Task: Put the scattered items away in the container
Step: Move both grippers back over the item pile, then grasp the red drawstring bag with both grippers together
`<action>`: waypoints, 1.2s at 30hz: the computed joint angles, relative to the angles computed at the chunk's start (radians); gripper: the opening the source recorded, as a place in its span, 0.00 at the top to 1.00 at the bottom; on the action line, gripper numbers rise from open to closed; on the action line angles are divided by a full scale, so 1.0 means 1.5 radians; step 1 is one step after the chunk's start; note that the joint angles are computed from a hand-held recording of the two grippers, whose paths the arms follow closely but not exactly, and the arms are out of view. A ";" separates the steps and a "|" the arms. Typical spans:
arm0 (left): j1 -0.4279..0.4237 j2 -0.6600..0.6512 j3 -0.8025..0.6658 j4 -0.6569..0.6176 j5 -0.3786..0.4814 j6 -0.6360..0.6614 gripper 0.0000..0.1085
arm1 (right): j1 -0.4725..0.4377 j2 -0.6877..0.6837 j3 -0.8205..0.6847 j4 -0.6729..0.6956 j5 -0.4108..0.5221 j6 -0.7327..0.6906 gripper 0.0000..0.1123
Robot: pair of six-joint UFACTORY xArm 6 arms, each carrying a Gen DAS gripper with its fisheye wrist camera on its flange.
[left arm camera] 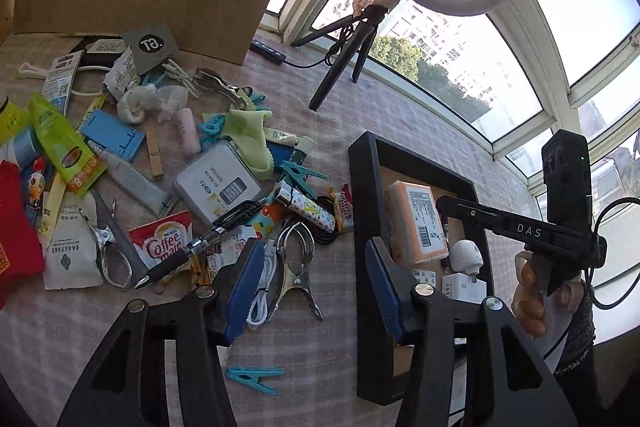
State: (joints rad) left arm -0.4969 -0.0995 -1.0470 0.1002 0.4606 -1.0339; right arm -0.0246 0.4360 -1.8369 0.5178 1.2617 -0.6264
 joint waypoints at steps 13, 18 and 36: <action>0.141 -0.344 0.326 0.155 0.063 -0.243 0.54 | 0.180 -0.041 0.074 0.040 -0.016 -0.068 0.73; 0.179 -0.445 0.406 0.168 0.101 -0.279 0.54 | 0.258 -0.053 0.116 0.040 -0.064 -0.094 0.73; 0.265 -0.454 0.524 0.012 -0.048 -0.137 0.54 | 0.399 0.080 0.003 0.024 -0.050 -0.022 0.72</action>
